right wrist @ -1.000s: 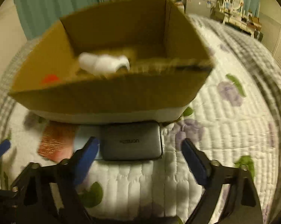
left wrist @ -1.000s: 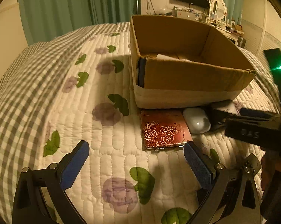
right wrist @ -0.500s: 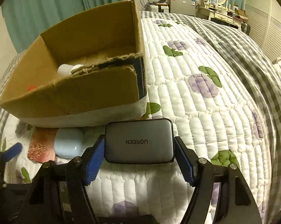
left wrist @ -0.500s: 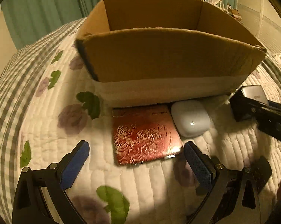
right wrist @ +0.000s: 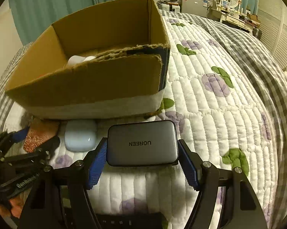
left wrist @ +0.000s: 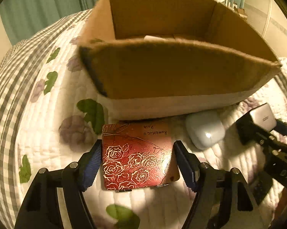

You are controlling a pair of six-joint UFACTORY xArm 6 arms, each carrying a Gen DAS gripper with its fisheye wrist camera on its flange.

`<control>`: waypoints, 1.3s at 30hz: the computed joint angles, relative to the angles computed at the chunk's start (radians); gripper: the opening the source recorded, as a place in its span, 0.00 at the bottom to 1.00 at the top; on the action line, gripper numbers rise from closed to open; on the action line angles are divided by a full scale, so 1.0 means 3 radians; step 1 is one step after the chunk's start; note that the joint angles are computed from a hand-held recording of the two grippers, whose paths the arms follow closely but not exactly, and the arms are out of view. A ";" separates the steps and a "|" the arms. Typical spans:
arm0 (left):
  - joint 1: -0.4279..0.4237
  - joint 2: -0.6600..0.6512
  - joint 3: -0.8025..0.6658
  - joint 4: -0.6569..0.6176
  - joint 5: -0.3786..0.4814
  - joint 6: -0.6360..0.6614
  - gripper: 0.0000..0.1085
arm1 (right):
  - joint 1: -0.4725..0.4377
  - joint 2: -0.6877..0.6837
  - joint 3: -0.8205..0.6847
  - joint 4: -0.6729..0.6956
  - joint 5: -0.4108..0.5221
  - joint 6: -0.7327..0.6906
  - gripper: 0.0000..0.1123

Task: Organize rigid objects
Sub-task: 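Carry the rose case into the box and release with left while right carries power bank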

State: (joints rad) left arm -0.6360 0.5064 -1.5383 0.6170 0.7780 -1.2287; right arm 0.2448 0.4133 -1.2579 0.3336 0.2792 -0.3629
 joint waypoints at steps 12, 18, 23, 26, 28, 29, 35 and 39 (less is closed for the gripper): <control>-0.0281 -0.0820 0.0449 0.0425 0.0185 -0.0389 0.68 | 0.0073 -0.0931 0.0604 0.0235 -0.0040 -0.0443 0.62; -0.0405 -0.0979 0.0217 0.0654 0.0426 -0.0445 0.68 | 0.0090 -0.1361 0.0696 0.0090 0.0013 -0.0379 0.62; -0.0353 -0.1015 0.0047 0.0803 0.0449 -0.0345 0.68 | 0.0094 -0.1473 0.0484 0.0151 0.0077 -0.0475 0.61; -0.0299 -0.0929 -0.0150 0.0816 0.0449 -0.0235 0.68 | 0.0084 -0.1382 0.0234 0.0276 0.0151 -0.0599 0.60; -0.0236 -0.0830 -0.0312 0.0812 0.0436 -0.0171 0.68 | 0.0065 -0.1287 0.0057 0.0397 0.0203 -0.0680 0.60; -0.0198 -0.0772 -0.0382 0.0809 0.0422 -0.0133 0.68 | 0.0059 -0.1203 -0.0056 0.0469 0.0227 -0.0723 0.60; 0.0000 -0.0239 -0.0964 0.0615 0.0439 0.0187 0.68 | 0.0044 -0.0681 -0.0680 0.0488 0.0383 -0.0725 0.60; 0.0099 0.0107 -0.1244 0.0396 0.0431 0.0364 0.68 | 0.0037 -0.0340 -0.1008 0.0491 0.0446 -0.0717 0.60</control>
State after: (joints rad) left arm -0.6062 0.5385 -1.9116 0.7358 0.9072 -1.1195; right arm 0.2558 0.3111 -1.5601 0.4807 0.4132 -0.5778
